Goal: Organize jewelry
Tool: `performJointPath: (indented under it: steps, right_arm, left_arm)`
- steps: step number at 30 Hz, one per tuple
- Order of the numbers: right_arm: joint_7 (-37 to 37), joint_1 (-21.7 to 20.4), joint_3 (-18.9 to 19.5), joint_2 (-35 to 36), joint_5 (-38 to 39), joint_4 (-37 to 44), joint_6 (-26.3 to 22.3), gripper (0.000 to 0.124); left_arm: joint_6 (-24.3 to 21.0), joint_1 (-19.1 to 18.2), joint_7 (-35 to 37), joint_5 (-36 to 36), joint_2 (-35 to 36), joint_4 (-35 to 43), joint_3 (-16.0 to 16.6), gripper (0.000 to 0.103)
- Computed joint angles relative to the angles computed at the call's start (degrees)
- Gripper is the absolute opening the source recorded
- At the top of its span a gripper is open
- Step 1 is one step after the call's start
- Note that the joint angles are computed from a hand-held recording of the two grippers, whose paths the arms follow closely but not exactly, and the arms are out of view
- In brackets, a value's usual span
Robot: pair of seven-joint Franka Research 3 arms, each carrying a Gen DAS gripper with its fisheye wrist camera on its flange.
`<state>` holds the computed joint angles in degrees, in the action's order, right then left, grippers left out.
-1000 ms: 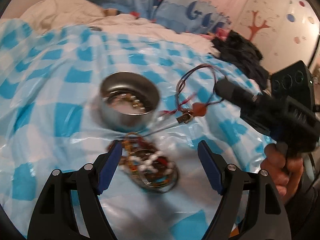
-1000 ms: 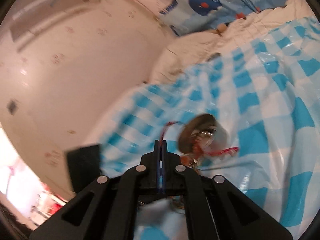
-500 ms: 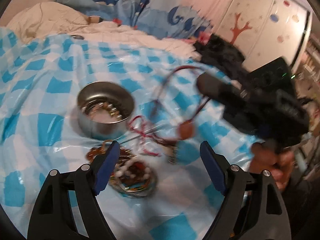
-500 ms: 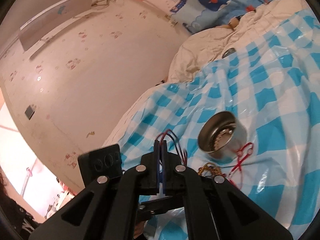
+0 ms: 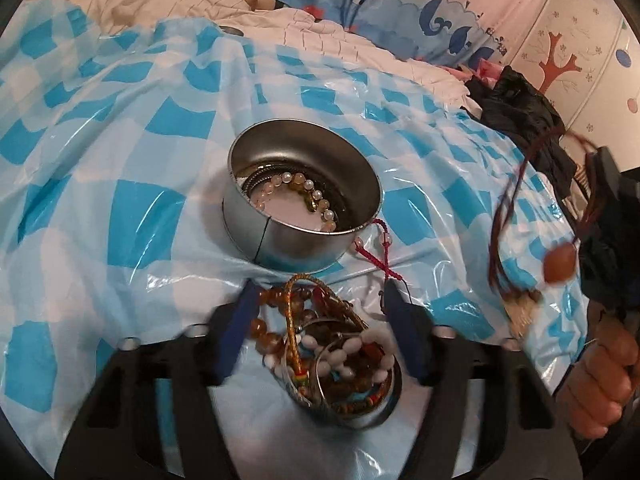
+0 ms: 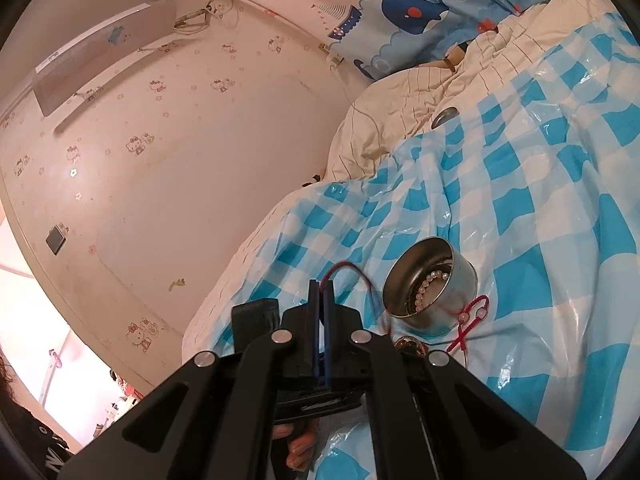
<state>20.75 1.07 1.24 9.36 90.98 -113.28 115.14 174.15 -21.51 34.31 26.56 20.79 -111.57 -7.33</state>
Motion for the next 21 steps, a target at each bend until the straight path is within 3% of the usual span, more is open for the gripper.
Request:
performJointPath:
  steps: [2,5,7,10,15,19,21]
  right_arm:
    - [0.3,0.1,0.0,0.0,-0.1,-0.1,0.2,0.002]
    - [0.5,0.1,0.0,0.0,-0.2,-0.2,0.3,0.002]
    - [0.5,0.1,0.0,-0.1,-0.2,-0.3,0.5,0.002]
    - [0.5,0.2,0.0,-0.1,-0.3,-0.3,0.8,0.002]
    - [0.2,0.1,0.0,-0.2,0.4,-0.6,1.4,0.002]
    - [-0.3,0.0,-0.1,-0.5,1.4,-0.7,1.3,0.002]
    - [-0.6,-0.1,-0.2,-0.5,1.8,-0.8,1.1,0.002]
  left_arm:
    - [-3.4,1.1,2.2,-1.5,0.9,1.4,-1.8,0.020]
    - [-4.7,-0.1,0.8,-0.2,0.3,1.1,-0.4,0.002]
    - [-2.1,1.6,1.7,-1.5,-0.6,-0.6,-2.0,0.002]
    - [2.1,6.3,6.9,-6.5,-2.1,-3.2,-7.2,0.002]
    - [7.3,22.0,21.5,-17.4,-3.0,-6.3,-25.3,0.002]
    - [9.4,26.7,25.5,-20.6,-3.8,-7.3,-30.6,0.002]
    - [11.6,32.5,26.6,-21.3,-3.1,-8.1,-36.5,0.002]
